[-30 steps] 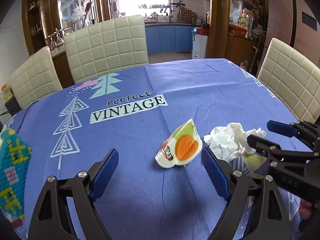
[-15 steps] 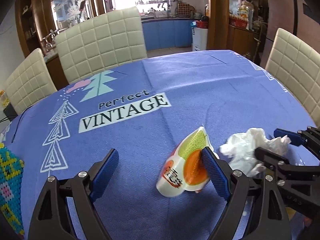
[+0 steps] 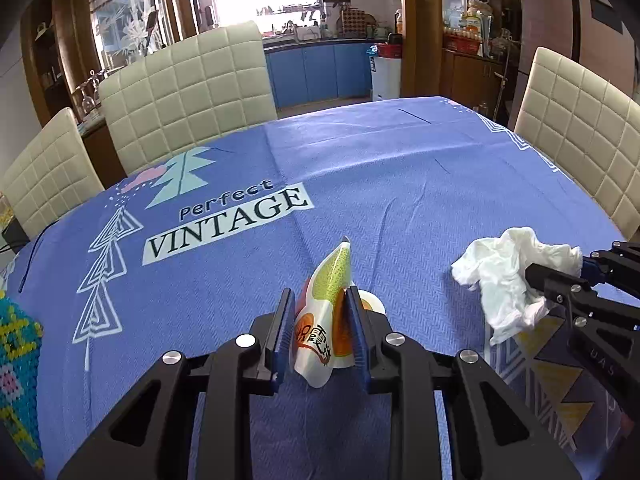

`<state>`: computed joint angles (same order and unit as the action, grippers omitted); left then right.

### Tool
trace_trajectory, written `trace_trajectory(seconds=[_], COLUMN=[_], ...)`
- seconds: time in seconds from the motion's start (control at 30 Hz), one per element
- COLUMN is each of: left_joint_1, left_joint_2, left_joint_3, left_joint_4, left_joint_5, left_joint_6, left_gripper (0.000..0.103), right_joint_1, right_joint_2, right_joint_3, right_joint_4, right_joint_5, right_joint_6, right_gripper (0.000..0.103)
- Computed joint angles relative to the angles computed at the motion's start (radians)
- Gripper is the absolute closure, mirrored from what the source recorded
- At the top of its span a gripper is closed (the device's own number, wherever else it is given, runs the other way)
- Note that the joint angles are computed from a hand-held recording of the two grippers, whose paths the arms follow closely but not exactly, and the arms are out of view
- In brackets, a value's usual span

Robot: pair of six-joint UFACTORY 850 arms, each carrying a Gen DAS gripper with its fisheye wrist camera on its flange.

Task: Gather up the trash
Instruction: 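Grasp the white-orange snack cup with the left tool while the right tool grasps the white tissue, then carry the snack cup and tissue over the black bin with both tools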

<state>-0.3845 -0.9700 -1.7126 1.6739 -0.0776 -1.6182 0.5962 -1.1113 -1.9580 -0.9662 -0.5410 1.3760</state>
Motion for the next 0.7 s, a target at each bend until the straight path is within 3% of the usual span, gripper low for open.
trace_trajectory(seconds=[0.13, 0.5, 0.7], left_joint_1=[0.000, -0.011, -0.020], left_joint_2=[0.032, 0.159, 0.218], left_joint_3=[0.044, 0.226, 0.309], left_joint_4=[0.120, 0.717, 0.867], left_joint_5=[-0.003, -0.036, -0.061], left_joint_6=[-0.136, -0.739, -0.892], left_gripper=[0.079, 0.079, 0.080], right_joint_1=[0.008, 0.033, 0.053], right_joint_2=[0.019, 0.105, 0.159], right_joint_3=[0.023, 0.134, 0.214], right_joint_4=[-0.022, -0.086, -0.127], right_joint_5=[-0.002, -0.004, -0.008], right_joint_6=[0.017, 0.092, 0.150], right_gripper=[0.083, 0.083, 0.083])
